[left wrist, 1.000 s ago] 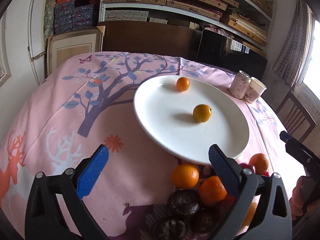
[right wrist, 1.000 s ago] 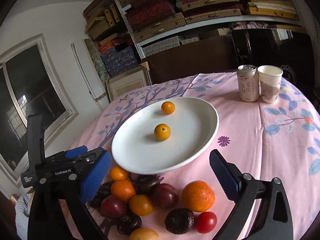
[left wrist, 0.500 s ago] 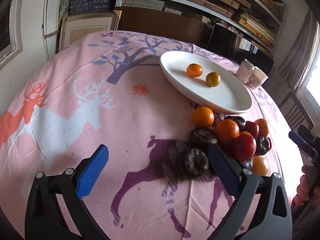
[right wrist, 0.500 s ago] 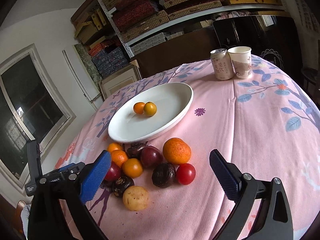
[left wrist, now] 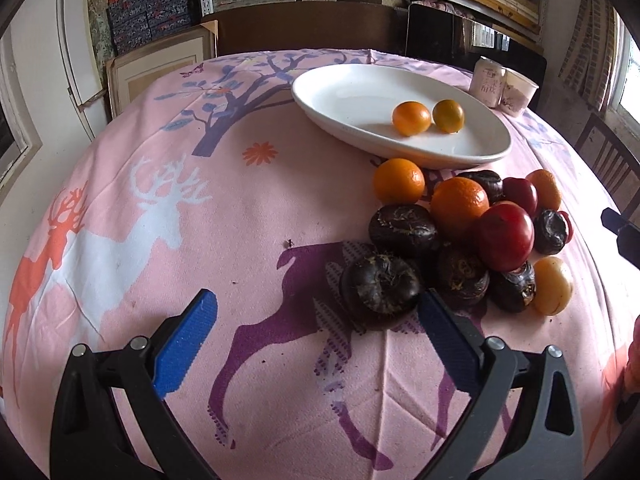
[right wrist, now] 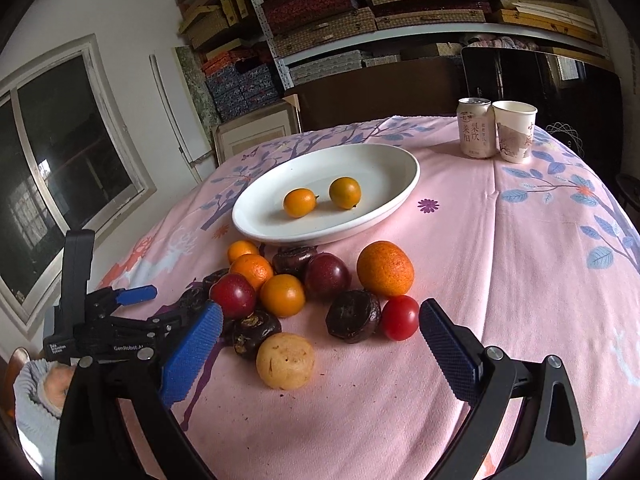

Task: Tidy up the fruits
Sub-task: 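Withdraw both tools from the plate back toward the fruit pile, then grasp a dark brown fruit with the left tool while the right grasps a pale yellow fruit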

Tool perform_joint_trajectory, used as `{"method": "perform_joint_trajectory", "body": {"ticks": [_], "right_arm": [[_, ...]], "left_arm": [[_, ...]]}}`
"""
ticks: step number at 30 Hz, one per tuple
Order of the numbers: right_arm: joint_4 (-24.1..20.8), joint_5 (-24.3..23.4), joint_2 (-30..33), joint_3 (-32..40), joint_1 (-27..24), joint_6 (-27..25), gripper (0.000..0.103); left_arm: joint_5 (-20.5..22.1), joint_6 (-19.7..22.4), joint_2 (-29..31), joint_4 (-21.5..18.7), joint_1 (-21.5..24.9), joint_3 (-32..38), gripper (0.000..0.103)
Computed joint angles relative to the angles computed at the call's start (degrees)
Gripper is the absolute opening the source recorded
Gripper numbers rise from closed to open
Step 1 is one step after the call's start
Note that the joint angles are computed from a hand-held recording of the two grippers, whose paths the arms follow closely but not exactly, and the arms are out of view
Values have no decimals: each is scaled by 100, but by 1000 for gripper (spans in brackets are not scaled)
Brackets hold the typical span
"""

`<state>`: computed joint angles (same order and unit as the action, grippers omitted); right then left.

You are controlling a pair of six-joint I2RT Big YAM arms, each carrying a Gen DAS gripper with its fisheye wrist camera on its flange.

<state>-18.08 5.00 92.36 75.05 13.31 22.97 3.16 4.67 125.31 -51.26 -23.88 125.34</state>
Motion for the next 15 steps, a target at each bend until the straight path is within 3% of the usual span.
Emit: {"method": "perform_joint_trajectory", "body": {"ticks": [6, 10, 15], "right_arm": [[-132, 53, 69, 75, 174, -399, 99], [-333, 119, 156, 194, 289, -674, 99], [-608, 76, 250, 327, 344, -741, 84]], "left_arm": [[-502, 384, 394, -413, -147, 596, 99], [-220, 262, 491, -579, -70, 773, 99], [-103, 280, 476, -554, -70, 744, 98]]}}
